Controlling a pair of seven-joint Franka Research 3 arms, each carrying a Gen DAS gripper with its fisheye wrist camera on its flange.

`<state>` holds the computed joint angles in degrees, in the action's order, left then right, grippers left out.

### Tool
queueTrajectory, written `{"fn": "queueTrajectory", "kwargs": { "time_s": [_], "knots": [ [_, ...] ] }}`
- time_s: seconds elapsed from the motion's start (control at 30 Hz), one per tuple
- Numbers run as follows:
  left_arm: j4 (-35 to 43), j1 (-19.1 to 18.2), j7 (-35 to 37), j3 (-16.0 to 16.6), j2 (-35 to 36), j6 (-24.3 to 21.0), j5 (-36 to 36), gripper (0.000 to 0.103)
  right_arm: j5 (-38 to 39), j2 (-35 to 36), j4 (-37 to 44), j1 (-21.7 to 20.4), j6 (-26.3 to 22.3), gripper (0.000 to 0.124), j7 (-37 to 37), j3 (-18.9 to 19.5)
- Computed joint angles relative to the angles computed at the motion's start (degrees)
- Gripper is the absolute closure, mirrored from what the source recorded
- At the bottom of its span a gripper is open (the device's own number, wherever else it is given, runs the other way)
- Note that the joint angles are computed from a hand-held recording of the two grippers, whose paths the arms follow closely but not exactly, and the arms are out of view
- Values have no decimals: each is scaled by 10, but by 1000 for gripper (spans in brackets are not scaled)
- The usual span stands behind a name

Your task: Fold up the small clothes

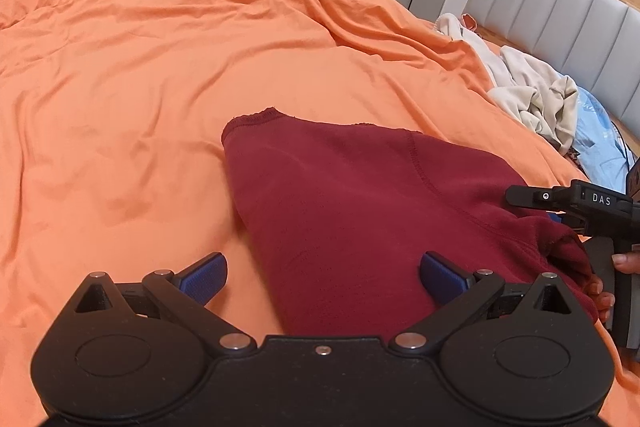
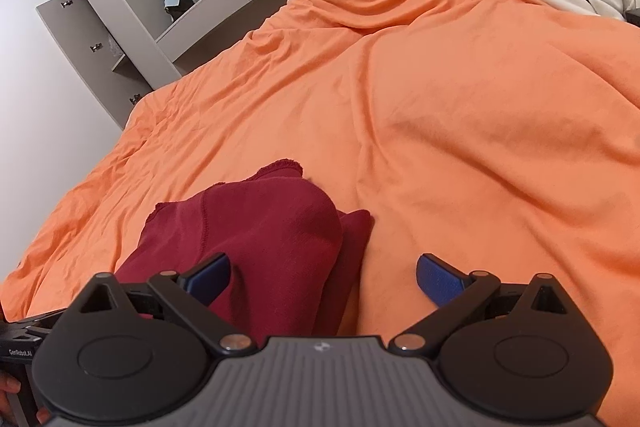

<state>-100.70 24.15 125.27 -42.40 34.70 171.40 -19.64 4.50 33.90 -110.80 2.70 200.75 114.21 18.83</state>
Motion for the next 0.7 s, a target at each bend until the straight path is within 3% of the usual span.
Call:
{"fn": "queueTrajectory", "kwargs": {
  "time_s": [0.17,0.4,0.57,0.7],
  "knots": [
    [15,18,4,-17,14,-31,-18,0,5,-6,-2,17,-4,34,-16,-16],
    [24,63,46,-55,38,-70,-122,1,-29,1,-4,-9,17,45,-11,10],
    [39,31,60,-25,35,-69,-151,1,-62,10,-6,-47,16,47,22,42],
    [53,16,80,-11,36,-83,-177,1,-55,8,-1,-18,12,58,13,16]
  ]
}}
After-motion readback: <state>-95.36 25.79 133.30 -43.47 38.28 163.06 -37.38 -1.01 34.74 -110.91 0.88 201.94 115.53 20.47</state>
